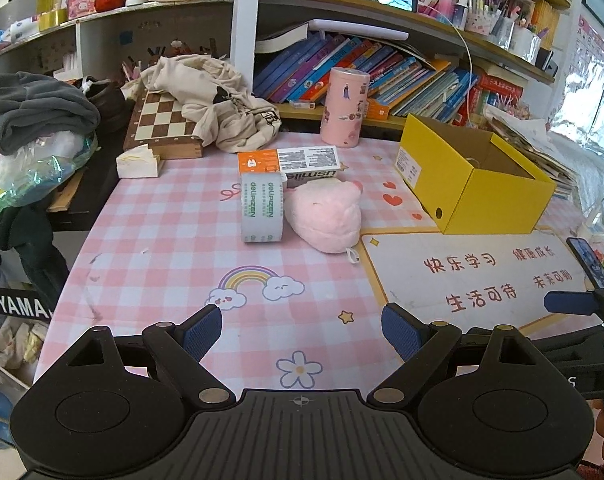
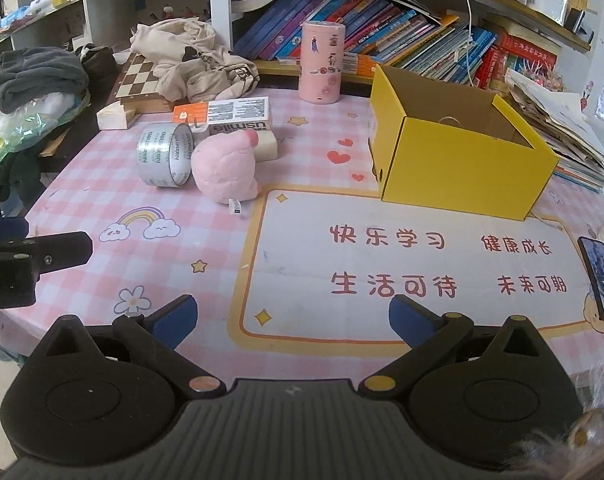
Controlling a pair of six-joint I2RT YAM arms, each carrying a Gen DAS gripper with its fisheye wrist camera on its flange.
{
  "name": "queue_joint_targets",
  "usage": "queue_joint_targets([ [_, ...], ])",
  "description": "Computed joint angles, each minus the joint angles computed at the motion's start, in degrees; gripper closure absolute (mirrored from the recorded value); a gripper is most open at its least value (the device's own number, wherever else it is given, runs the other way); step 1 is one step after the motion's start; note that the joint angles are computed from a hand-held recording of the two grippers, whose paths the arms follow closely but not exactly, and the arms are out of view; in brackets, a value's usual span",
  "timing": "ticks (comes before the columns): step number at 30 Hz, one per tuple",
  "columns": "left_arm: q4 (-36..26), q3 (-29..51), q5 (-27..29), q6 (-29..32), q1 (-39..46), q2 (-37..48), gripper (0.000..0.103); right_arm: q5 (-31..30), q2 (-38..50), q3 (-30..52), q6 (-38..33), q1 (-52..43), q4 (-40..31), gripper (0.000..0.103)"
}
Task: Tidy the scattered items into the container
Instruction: 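Move both tools toward the tape roll and pink plush pig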
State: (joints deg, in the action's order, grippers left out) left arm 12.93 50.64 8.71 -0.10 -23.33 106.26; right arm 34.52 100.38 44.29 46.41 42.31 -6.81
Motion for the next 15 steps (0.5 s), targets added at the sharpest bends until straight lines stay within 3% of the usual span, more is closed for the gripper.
queue_joint_targets([
  [15, -0.5, 1.4, 1.0, 0.9, 0.5, 1.0, 0.009, 0.2, 0.6, 0.9, -0.9, -0.5, 0.0, 0.000],
])
